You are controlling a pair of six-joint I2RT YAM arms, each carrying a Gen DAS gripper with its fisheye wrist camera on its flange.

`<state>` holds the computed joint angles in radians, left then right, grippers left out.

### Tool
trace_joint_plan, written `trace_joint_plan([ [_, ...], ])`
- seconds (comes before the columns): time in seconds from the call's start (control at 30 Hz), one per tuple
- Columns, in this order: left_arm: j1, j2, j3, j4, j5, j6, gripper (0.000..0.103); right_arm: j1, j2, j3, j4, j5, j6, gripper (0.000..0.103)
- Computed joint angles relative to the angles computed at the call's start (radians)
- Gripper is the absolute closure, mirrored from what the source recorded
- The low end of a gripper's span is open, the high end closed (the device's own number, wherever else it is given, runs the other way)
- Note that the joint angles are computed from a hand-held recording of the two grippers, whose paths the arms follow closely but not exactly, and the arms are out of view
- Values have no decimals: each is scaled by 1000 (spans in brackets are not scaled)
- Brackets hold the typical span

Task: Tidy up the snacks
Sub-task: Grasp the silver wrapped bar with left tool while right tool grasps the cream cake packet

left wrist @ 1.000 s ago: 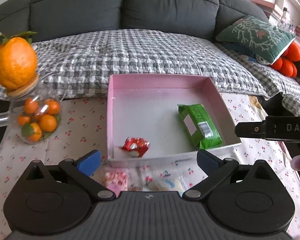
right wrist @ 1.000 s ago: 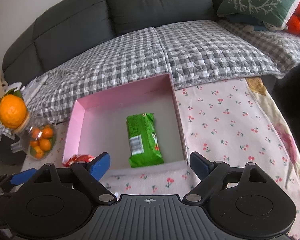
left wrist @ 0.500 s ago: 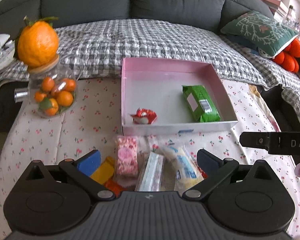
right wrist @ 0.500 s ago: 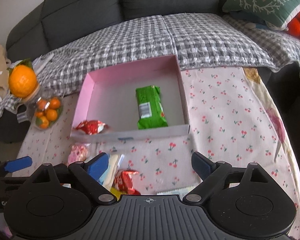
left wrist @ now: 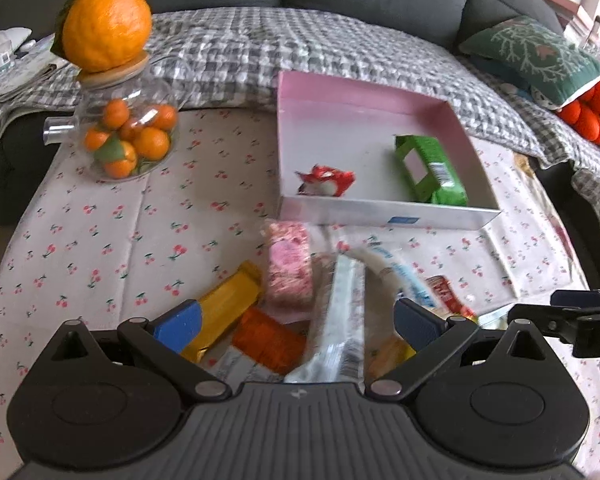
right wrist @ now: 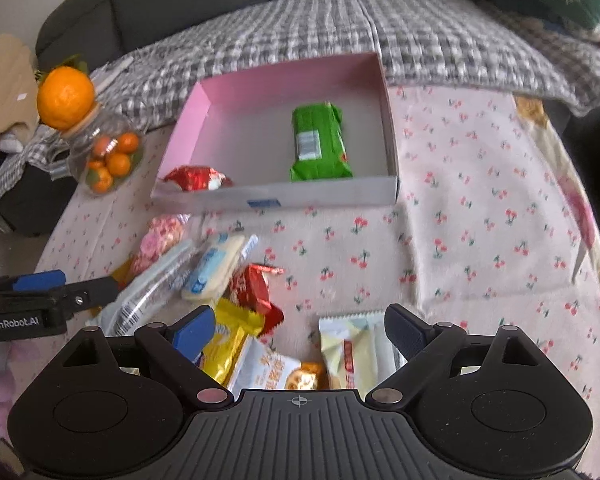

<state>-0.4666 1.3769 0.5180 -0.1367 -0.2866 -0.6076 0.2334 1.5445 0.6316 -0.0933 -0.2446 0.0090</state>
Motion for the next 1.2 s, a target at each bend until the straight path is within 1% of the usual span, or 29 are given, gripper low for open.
trace_joint_plan([
  [0.07, 12, -4, -7, 1, 18, 12, 4, -8, 23, 17, -23, -5, 5, 9],
  [0.17, 19, 0, -11, 12, 49, 25, 9, -13, 52, 37, -52, 15, 17, 9],
  [0.3, 2, 31, -3, 34, 69, 44, 20, -28, 90, 55, -63, 50, 28, 9],
  [0.47, -15, 80, -3, 94, 97, 55, 37, -49, 156, 79, -83, 82, 25, 10],
  [0.57, -17, 112, 8, 109, 109, 51, 45, -53, 183, 85, -89, 99, 20, 12],
  [0.67, -17, 127, 12, 115, 109, 43, 50, -54, 195, 91, -93, 116, 17, 12],
  [0.73, -15, 135, 14, 117, 111, 38, 52, -51, 201, 92, -90, 132, 14, 12],
  [0.8, -14, 143, 17, 116, 113, 33, 52, -50, 211, 93, -87, 147, 10, 15],
  [0.93, -14, 159, 22, 118, 115, 34, 60, -52, 239, 106, -85, 160, 2, 19],
  [1.0, -11, 159, 21, 119, 123, 37, 64, -42, 241, 102, -73, 181, -2, 26],
  [1.03, -9, 160, 22, 120, 128, 38, 68, -35, 240, 100, -67, 195, -5, 28],
  [1.07, -8, 161, 22, 118, 131, 39, 73, -28, 236, 94, -62, 206, -13, 33],
  [1.17, -11, 173, 31, 109, 125, 39, 74, -20, 221, 78, -46, 215, -43, 45],
  [1.2, -12, 176, 33, 109, 123, 38, 74, -20, 219, 79, -48, 212, -48, 47],
])
